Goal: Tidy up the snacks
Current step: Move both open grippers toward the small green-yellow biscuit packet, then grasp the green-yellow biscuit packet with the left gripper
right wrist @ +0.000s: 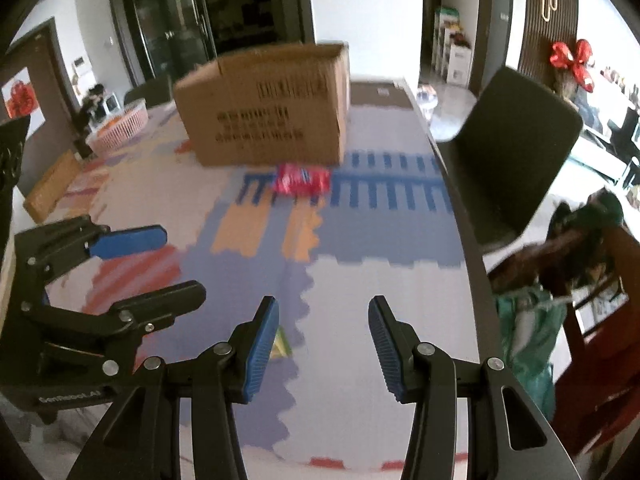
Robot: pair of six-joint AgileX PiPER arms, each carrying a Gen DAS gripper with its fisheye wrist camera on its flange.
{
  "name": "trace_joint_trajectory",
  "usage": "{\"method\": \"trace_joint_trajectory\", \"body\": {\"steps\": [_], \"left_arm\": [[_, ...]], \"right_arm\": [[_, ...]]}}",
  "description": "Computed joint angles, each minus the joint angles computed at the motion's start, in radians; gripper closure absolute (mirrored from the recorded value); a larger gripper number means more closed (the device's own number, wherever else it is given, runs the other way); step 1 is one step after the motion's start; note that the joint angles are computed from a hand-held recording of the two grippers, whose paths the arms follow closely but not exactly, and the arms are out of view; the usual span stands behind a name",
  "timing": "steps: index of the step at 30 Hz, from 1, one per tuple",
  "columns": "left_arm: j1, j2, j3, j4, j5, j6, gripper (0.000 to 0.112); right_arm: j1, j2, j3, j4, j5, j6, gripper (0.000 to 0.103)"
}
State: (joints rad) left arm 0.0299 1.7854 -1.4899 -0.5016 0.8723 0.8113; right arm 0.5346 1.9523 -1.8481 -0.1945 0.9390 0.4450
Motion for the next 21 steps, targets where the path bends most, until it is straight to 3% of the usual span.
{"method": "trace_joint_trajectory", "body": {"steps": [13, 21], "left_arm": [[-0.061, 0.079, 0.023, 0.050, 0.033, -0.003, 0.070], [-0.091, 0.115, 0.012, 0.081, 0.005, -0.035, 0.076]], "right_arm": [[-0.016, -0.031, 0.199, 0.102, -0.034, 0.024, 0.055], [-0.027, -0.034, 0.219, 0.126, -0.033, 0.019, 0.055]]}}
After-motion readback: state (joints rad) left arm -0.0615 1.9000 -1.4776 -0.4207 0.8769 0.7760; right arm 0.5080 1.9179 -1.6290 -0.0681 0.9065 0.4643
